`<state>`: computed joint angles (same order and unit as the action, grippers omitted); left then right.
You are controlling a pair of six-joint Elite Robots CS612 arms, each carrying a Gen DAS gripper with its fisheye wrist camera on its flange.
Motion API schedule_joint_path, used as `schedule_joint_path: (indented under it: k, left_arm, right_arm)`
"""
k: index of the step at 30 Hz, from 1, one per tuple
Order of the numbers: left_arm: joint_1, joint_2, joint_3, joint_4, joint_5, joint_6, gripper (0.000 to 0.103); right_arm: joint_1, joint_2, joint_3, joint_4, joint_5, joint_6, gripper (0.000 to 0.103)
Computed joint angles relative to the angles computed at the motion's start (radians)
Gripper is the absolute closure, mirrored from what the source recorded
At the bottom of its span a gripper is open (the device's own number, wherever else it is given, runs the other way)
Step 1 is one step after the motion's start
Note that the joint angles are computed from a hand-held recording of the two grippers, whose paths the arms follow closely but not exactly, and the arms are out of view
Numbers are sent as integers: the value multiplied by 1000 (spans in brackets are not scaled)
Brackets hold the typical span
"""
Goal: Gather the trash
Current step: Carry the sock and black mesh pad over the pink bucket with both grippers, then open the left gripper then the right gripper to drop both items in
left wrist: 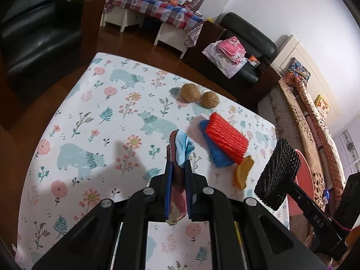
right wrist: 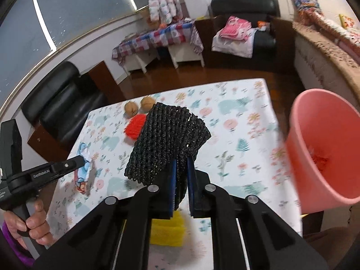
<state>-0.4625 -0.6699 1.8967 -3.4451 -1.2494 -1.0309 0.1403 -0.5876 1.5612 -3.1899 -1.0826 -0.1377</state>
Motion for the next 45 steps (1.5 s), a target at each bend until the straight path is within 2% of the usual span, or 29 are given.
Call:
schedule_joint_path:
  k: [10,15,20,27,35,40,43,45]
  left_arm:
    - [-23,-4,-30,-19,-4,76,93]
    - [-37,1,-69,-29,-9,144,93]
    - [-50,13,-133,-22,-52,206,93]
    - [-71,48,-248,-13,-101,293,93]
    - [-91,114,-402,46,-193,371,93]
    - [-97,151,-492,117,-227,404,93]
    - [-100,176,-541,152,-229,408,93]
    - [-96,191,-570,181,-253,399,93]
  right_arm:
    - [-23,-6,28,-90,-12,20,93]
    - [-44,-10,42,-144,-26,50,93]
    - [-70,-12,53,-195,-48,89,93]
    - [-109,-13,64,-279,-162,125,93]
    - [-145,-1,51,-294,-264,150,93]
    - [-152,10,33,-274,-289,139,93]
    - [-143,19,22,-272,-333,118,93]
    - [-146,22,17,-260,-337,116,93]
